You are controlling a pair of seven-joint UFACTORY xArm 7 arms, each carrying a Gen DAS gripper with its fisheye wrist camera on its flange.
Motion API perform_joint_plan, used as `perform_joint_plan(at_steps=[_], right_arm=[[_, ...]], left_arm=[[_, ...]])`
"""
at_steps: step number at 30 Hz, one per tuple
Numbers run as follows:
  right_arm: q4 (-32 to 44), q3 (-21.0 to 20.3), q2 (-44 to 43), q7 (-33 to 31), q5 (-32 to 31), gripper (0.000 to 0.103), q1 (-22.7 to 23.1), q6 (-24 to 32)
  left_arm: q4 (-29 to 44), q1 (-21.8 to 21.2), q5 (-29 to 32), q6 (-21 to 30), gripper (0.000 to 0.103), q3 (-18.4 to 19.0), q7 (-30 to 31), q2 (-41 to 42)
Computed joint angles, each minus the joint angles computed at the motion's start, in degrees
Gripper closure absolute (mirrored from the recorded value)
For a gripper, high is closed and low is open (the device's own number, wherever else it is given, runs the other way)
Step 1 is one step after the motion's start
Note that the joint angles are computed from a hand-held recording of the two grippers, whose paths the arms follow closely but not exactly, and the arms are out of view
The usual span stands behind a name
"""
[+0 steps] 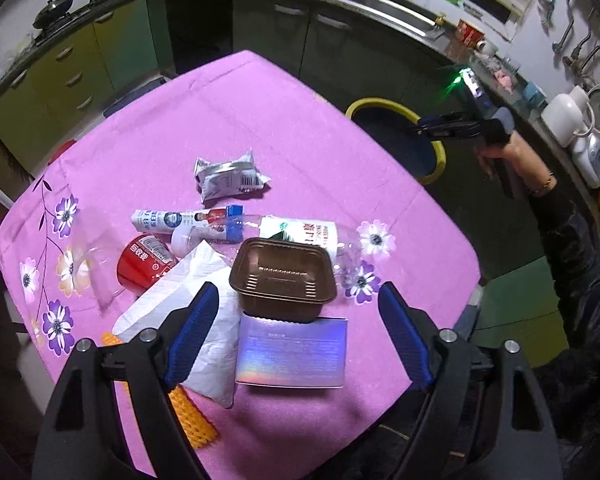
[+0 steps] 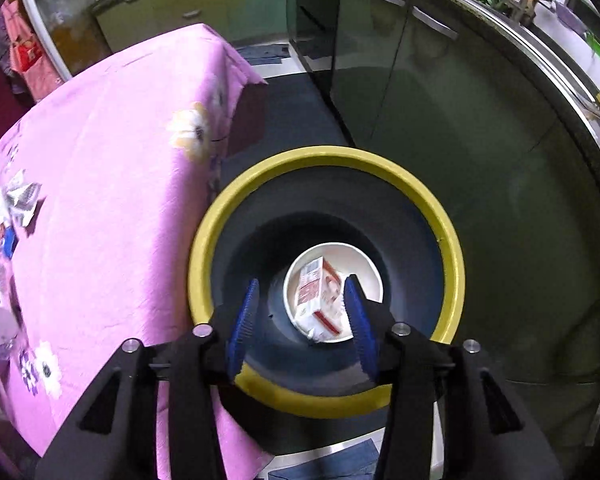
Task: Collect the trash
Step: 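Drop the juice carton into the bin by opening the right gripper, then grasp the brown plastic tray by its rim with the left gripper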
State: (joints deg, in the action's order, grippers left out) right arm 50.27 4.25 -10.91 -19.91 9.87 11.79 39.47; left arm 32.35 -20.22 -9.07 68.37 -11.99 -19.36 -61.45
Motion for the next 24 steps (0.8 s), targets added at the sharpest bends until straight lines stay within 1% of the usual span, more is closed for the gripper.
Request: perform_joint_plan(at_steps=[1,3,5,7,11,17,20,22,24], right_arm=[[-0.6,0.0,-0.6,-0.4,0.4,0.057,0.2,0.1],[-2.2,0.2,-2.4,-0.5,1.0,0.057,0.8,0.2],[-2.2,0.1,-2.1,-1.0,2.0,0.057,1.3,0.1],[-2.3,0.0,-2.3,-1.6,2.5,0.057,1.7,0.3],[-2.8,0.2,-3.1,-2.0,3.2,0.057,2.3,0.8],[-2.3,0.3,-2.8,-2.2,3.2,0.057,2.7,1.4],[-2.3,0.4,-3.0,-2.0,3.2,0.057,2.6,1.8],[-2.0,0.2,-2.8,-2.3,3.5,0.057,2.7,2.2],[-1.8,0.0,-2.7,-2.7,4.4,0.057,2.8,2.8]], left_arm=[[0.0,0.0,0.2,0.1,0.022,-0.1,0.2,0.6],[-0.3,-0.3,0.3,-0.1,0.021,-0.2,0.9,1.7],[-0.8,-1.0,-0.1,-0.7,0.020,0.0,1.5,2.3],[-1.3,-1.4,0.0,-1.3,0.018,-0.4,1.9,3.0],[-2.8,-1.4,0.6,-2.5,0.018,-0.9,1.5,4.1],[-5.3,-1.3,0.2,-6.1,0.018,0.4,0.6,3.9],[-5.9,-1.4,0.2,-7.2,0.019,0.6,0.4,4.0],[-6.0,-1.5,0.3,-7.4,0.025,0.6,0.5,4.3],[-5.9,-1.6,0.5,-7.3,0.028,0.6,0.5,4.7]])
